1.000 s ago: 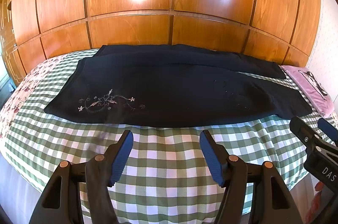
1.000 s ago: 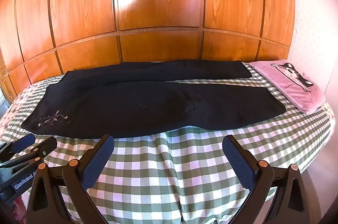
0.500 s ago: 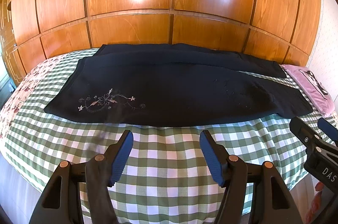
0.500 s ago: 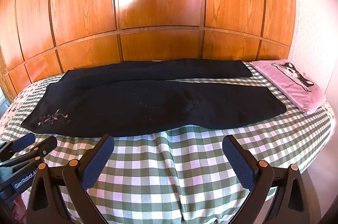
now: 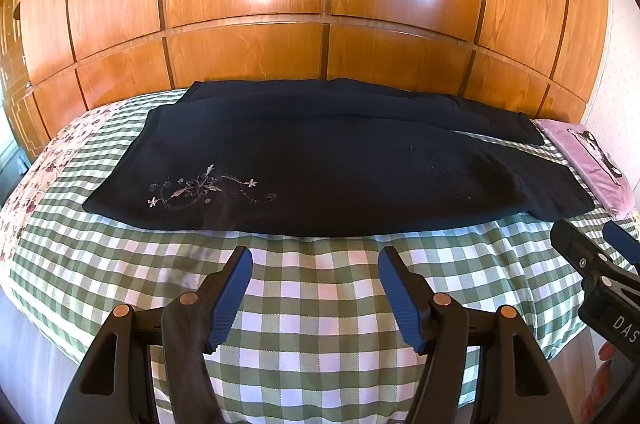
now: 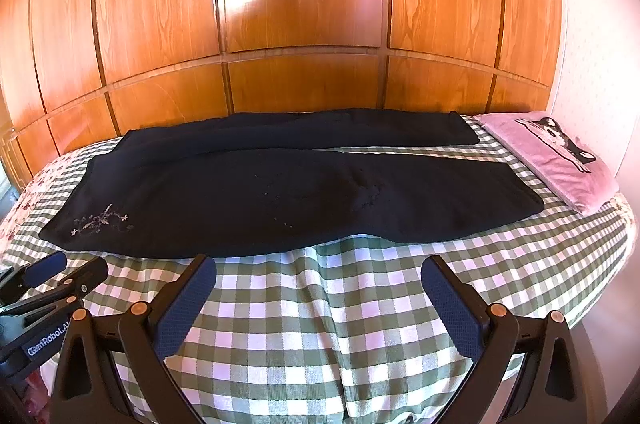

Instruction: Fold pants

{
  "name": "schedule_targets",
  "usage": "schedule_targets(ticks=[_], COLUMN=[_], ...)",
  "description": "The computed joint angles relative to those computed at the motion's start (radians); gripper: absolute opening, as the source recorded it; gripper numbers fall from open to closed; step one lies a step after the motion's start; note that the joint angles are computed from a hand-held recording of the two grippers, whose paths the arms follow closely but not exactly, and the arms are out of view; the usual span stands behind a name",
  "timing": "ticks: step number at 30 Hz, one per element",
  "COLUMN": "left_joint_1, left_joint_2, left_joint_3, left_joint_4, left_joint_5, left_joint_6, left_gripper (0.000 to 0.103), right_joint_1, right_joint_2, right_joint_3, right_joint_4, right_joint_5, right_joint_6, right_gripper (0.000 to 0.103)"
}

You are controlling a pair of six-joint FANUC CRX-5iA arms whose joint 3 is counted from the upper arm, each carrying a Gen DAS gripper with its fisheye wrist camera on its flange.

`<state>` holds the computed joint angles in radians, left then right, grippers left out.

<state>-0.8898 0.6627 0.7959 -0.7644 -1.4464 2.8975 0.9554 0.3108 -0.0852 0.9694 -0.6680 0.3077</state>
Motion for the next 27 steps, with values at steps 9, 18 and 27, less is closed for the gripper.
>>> schedule_targets(ticks=[9, 18, 27], left_joint_1=[0.015, 0.097, 0.176], left_joint_2=[-0.016, -0.136, -0.269], left_joint_3=[-0.034, -0.267, -0.494], left_joint_4=[0.022, 0.145, 0.167], left_joint_5=[0.021, 0.245, 0.388], left_joint_6=[0.013, 0.148, 0.305], left_gripper=[0.066, 0.066, 0.066], right_joint_1=[-0.002, -0.071, -0.179], right_joint_2=[0.004, -0.010, 0.029], right_joint_3=[0.001, -0.014, 0.074], right_joint_4=[-0.013, -0.139, -0.447], right_joint_5=[0.003, 0.155, 0.157], right_joint_6=[0.011, 0.045, 0.179], right_gripper=[0.103, 0.103, 0.103])
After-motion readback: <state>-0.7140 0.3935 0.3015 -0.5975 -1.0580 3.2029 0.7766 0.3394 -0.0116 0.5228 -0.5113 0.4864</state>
